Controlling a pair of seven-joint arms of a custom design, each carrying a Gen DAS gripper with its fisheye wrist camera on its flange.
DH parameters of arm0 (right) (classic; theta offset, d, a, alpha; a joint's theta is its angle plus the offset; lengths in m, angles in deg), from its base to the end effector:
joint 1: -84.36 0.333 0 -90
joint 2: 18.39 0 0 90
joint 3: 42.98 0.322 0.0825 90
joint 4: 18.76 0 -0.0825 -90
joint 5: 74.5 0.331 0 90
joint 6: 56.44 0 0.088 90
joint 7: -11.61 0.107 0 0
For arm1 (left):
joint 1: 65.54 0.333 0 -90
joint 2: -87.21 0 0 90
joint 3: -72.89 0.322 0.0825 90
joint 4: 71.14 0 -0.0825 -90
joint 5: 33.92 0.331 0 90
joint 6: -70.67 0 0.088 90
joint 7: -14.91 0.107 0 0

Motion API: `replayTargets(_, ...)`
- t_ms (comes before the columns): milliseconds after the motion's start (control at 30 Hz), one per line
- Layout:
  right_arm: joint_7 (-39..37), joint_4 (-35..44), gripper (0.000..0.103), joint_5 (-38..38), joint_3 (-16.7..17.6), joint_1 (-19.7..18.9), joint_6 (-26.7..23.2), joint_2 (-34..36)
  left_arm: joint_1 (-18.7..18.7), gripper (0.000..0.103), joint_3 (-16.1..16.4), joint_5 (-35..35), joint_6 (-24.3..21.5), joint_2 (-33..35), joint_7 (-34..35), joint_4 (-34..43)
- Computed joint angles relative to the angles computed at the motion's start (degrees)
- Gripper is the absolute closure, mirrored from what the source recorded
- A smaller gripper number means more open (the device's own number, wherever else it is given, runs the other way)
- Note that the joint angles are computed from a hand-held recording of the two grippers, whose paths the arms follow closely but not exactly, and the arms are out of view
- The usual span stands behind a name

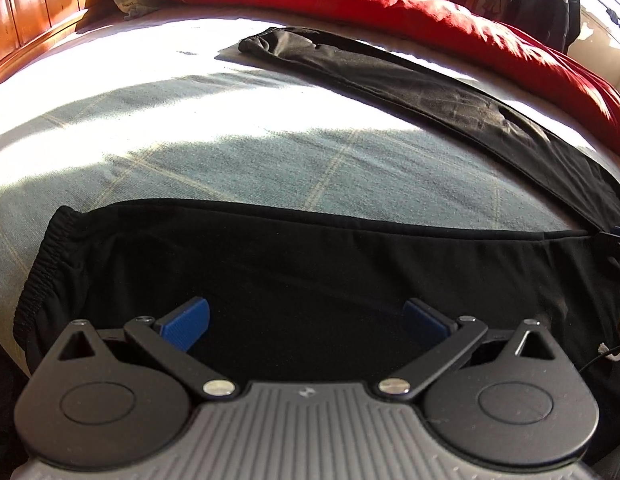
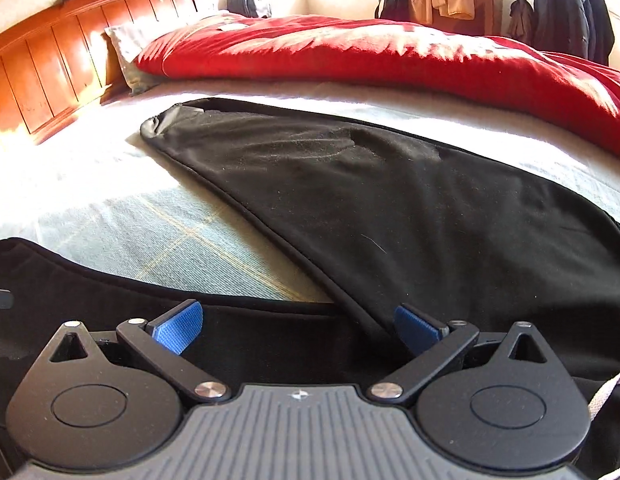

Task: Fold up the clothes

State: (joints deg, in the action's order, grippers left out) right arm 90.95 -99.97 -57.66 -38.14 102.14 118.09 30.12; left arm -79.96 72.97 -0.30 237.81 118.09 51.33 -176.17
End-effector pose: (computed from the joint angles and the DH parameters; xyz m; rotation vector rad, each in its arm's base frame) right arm 0.6976 0.2445 0.3199 -1.8840 1.4710 -0.4262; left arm 0.6202 -0.1941 0.3336 -2.0399 1.7613 -0.6379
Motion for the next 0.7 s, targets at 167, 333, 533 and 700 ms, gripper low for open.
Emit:
replayTargets(167,-3.15,1.53,0.000,3.43,8.09,-5.44,-3.83,1.04,0.19,0.001,-1.12,-1.16,0.16,0.79,1.93,1.15)
replayTargets(333,-11.07,-4.50,0.000,8.68,12.60,-10.03,1.30,-3.40,-0.89,0.001,-0.29,-1.04,0.95,1.00,1.43,2.13)
replayTargets(533,-3.90,-2.93,0.000,8.94,1.99,-8.92,1.06,-4.71,-1.26,0.001,-1.78,-1.90,0.41,2.37,3.63,4.45)
replayTargets(700,4.41,14.00,0.000,9.47,0.76,-13.75,-14.12,5.56,-2.49,0.001,-1.47,-2.05,-0.64,2.02,3.95,4.39)
